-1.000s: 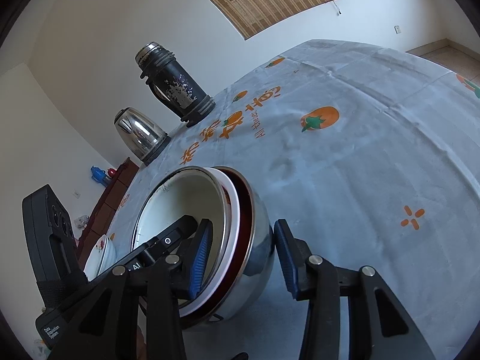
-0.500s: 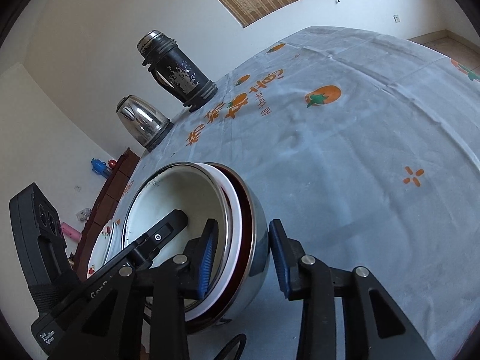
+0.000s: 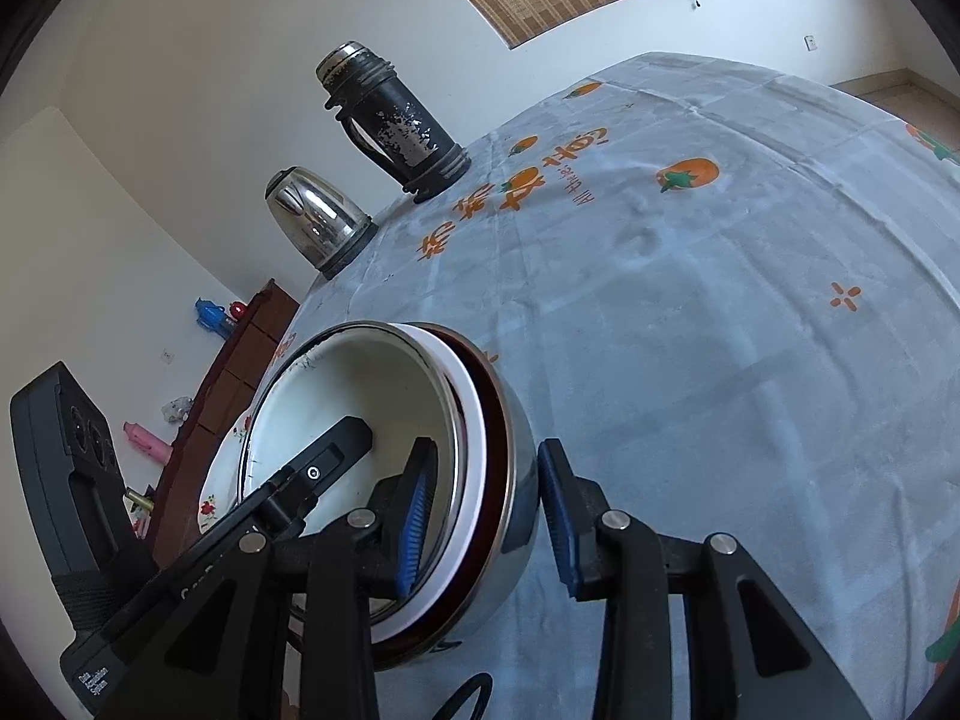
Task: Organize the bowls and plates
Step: 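Lift the bowl stack with both grippers and carry it toward the flower plates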
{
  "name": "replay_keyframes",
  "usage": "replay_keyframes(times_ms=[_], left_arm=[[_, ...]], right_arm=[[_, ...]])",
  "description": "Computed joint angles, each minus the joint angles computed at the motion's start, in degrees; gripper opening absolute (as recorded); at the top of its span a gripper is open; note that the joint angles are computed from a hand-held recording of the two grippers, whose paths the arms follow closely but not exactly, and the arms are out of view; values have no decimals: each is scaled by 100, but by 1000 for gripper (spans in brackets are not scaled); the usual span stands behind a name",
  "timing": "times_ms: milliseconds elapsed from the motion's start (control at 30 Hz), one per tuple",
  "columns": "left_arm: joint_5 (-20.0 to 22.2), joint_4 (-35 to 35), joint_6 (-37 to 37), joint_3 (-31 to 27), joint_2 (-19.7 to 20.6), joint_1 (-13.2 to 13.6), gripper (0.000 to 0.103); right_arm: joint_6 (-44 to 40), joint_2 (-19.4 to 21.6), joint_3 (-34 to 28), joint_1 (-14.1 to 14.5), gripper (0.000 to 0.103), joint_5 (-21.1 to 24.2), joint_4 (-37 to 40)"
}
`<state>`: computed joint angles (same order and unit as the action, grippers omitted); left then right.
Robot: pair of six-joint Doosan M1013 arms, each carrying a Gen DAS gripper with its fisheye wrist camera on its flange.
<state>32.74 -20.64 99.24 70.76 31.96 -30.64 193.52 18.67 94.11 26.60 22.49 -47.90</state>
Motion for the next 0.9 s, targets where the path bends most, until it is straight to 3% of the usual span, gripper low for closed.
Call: replay_keyframes(times_ms=[900], left_arm=[[-347, -115, 30, 578, -408, 394, 25]], right_arm=[[-757, 326, -620, 381, 37, 186, 470]])
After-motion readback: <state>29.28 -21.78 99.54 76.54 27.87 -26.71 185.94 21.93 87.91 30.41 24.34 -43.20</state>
